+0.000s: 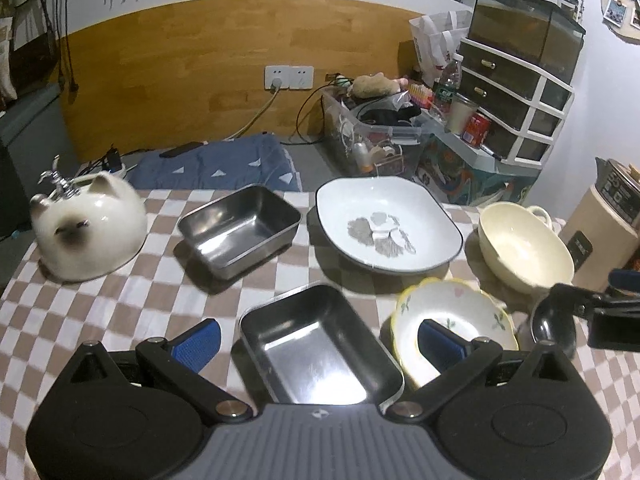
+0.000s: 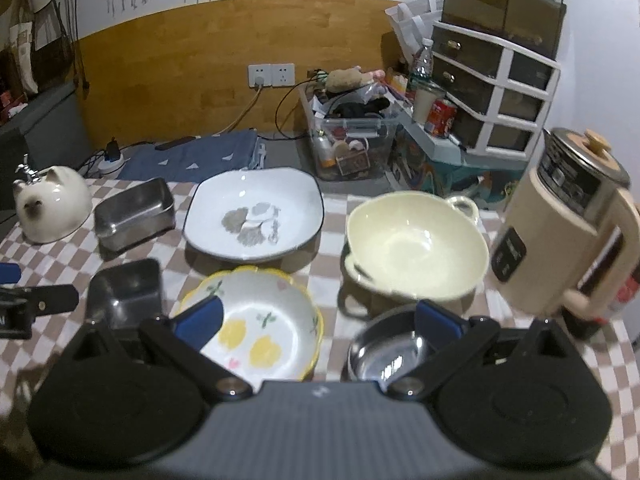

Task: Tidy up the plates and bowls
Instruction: 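Move both grippers to the white Ginkgo leaf plate rim and close them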

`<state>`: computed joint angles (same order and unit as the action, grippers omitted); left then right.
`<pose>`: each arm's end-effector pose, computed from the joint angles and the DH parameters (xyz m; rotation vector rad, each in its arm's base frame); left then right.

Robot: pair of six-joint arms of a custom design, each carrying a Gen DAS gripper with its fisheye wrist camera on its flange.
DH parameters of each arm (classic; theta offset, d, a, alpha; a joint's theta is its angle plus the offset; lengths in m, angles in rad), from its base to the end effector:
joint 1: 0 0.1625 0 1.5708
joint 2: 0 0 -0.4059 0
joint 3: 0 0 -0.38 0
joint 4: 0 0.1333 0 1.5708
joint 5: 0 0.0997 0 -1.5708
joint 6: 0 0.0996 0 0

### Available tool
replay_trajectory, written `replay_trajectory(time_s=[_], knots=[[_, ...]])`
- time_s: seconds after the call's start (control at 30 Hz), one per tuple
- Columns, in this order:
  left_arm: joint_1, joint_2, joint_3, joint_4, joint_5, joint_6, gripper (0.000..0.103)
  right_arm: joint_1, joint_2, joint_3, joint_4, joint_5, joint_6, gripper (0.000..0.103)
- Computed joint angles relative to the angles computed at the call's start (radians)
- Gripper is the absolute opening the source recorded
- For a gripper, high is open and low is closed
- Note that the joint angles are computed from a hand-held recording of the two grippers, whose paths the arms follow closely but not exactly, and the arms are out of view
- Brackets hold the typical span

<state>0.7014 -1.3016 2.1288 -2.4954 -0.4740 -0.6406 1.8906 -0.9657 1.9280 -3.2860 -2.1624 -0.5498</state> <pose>-0.2150 -0.4721 0.2385 0.1866 2.2001 -1.0023 0.2553 -0.5237 0.1924 0.7332 -2.2507 0.8407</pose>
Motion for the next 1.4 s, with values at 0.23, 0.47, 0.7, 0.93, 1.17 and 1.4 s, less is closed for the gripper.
replay_trajectory(time_s=[0.23, 0.47, 0.7, 0.93, 1.17, 1.4], knots=[[0.081, 0.115, -0.094, -0.156, 0.009, 0.172, 0.103, -0.045, 0.107, -0.153, 0.007, 0.067, -0.074, 0.103], [0.167, 0.211, -0.202, -0.277, -0.08, 0.293, 0.103, -0.077, 0.217, -0.326, 0.053, 0.122, -0.161, 0.103], [0.258, 0.262, -0.299, -0.298, -0.197, 0.245, 0.103, -0.107, 0.306, -0.526, 0.224, 0.148, -0.141, 0.101], [0.345, 0.295, -0.367, -0.336, -0.347, 0.102, 0.068, -0.135, 0.38, -0.698, 0.431, 0.212, -0.112, 0.068], [0.385, 0.343, -0.432, -0.321, -0.401, 0.105, 0.053, -0.152, 0.46, -0.844, 0.562, 0.205, -0.002, 0.049], [0.412, 0.377, -0.48, -0.309, -0.417, 0.129, 0.034, -0.162, 0.552, -0.995, 0.648, 0.17, -0.01, 0.028]])
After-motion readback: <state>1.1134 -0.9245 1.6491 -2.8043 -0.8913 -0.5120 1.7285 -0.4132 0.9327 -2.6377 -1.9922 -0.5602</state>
